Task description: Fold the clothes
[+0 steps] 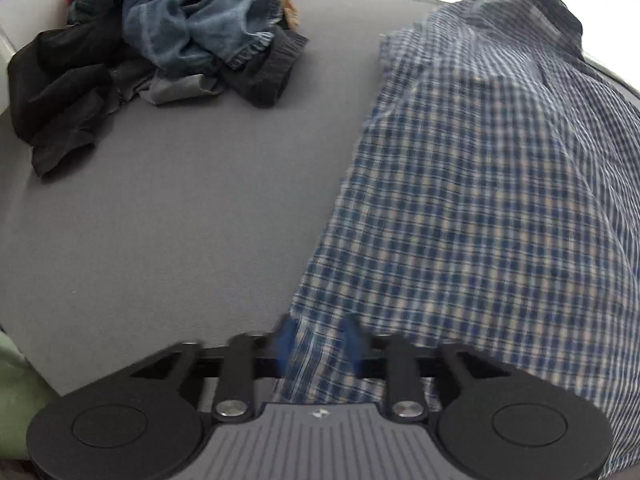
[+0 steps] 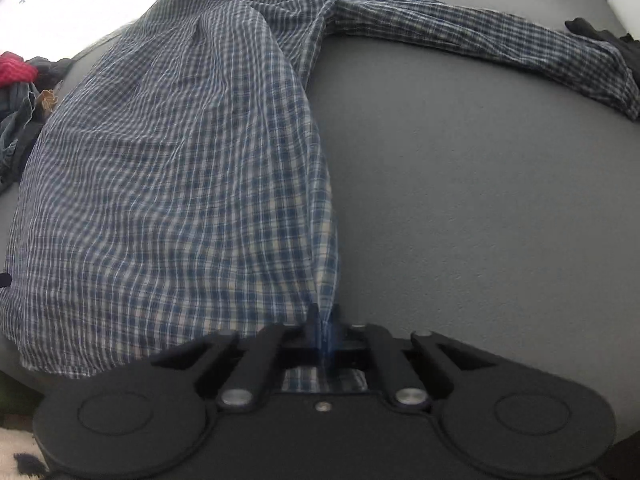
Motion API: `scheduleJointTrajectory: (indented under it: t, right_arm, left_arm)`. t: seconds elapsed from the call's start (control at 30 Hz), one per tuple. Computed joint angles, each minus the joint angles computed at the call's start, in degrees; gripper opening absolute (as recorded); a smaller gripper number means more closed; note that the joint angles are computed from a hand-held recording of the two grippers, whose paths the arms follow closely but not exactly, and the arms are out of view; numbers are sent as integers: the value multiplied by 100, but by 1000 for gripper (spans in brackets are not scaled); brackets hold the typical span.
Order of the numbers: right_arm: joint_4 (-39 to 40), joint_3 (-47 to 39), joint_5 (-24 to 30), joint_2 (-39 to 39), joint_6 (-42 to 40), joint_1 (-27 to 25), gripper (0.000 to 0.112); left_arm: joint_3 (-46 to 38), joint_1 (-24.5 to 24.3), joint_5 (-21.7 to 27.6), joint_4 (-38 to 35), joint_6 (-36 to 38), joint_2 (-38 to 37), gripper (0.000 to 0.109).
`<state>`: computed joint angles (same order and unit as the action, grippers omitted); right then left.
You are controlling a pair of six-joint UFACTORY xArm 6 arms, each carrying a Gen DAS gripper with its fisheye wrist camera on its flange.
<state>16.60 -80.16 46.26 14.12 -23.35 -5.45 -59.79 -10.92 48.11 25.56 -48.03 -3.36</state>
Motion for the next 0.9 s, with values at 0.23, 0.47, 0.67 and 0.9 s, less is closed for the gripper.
scheduleJointTrajectory:
  t: [0.23, 0.47, 0.67, 0.9]
  right_arm:
    - [-1125, -60, 65, -256, 793, -615, 2]
    - [-3112, 224, -356, -409, 1613, -918, 12]
    - [-4269, 598, -1711, -763, 2646, -360, 60]
    - [-2520, -109, -2196, -270, 1549, 751, 76]
  left_arm:
    - [154, -753, -495, -970, 1217, -227, 1]
    - [107, -1325, -214, -217, 1569, -467, 6]
    - [106, -760, -6, -95, 566, -652, 17]
    - [-352, -218, -1222, -696, 1327, 230, 45]
